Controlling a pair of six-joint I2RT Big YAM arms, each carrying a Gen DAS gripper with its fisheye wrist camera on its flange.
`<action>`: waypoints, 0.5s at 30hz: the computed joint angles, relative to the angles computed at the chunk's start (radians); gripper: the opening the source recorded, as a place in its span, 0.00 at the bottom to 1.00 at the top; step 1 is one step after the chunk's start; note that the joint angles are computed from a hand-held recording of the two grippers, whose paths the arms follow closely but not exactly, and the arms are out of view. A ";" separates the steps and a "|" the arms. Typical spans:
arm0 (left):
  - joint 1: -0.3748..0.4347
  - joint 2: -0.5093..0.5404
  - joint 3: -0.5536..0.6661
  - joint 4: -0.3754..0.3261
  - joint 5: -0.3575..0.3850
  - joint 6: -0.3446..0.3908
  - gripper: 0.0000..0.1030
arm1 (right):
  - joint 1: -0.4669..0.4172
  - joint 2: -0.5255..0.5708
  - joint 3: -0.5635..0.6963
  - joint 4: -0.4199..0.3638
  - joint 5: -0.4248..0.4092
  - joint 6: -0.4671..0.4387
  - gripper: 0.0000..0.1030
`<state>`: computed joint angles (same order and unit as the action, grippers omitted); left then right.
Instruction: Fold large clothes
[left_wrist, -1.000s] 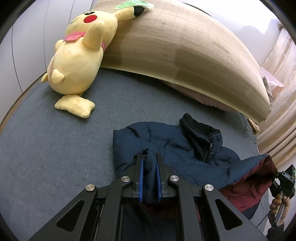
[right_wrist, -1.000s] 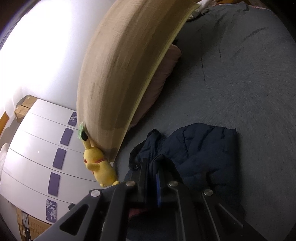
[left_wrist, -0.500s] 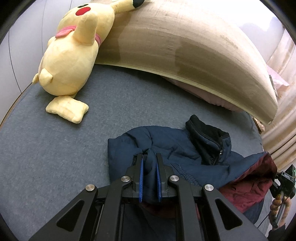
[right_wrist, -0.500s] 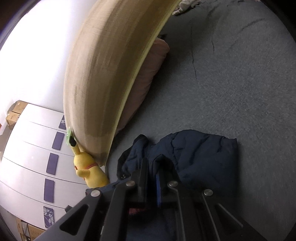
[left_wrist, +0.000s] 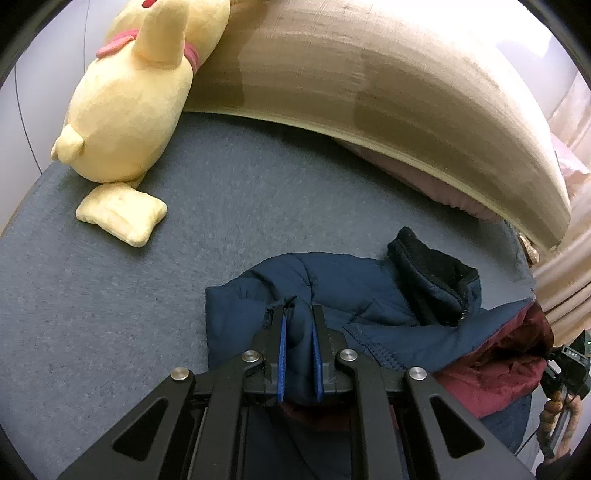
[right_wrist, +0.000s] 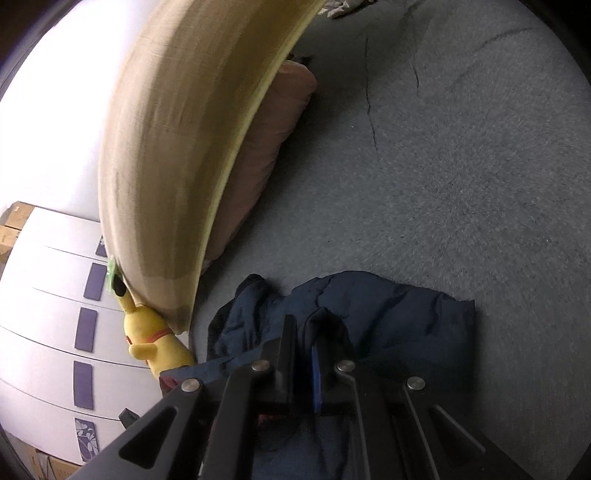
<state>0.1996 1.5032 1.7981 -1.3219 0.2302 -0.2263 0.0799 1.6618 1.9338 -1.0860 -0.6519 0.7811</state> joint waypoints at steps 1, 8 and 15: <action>-0.002 0.005 -0.001 0.000 -0.005 -0.001 0.12 | 0.002 0.007 0.007 -0.008 0.004 -0.001 0.07; -0.014 0.025 -0.014 0.013 -0.025 -0.012 0.12 | 0.008 0.025 -0.010 -0.013 0.018 0.024 0.07; -0.024 0.042 -0.015 0.018 -0.040 -0.023 0.13 | 0.007 0.032 -0.036 0.007 0.015 0.052 0.08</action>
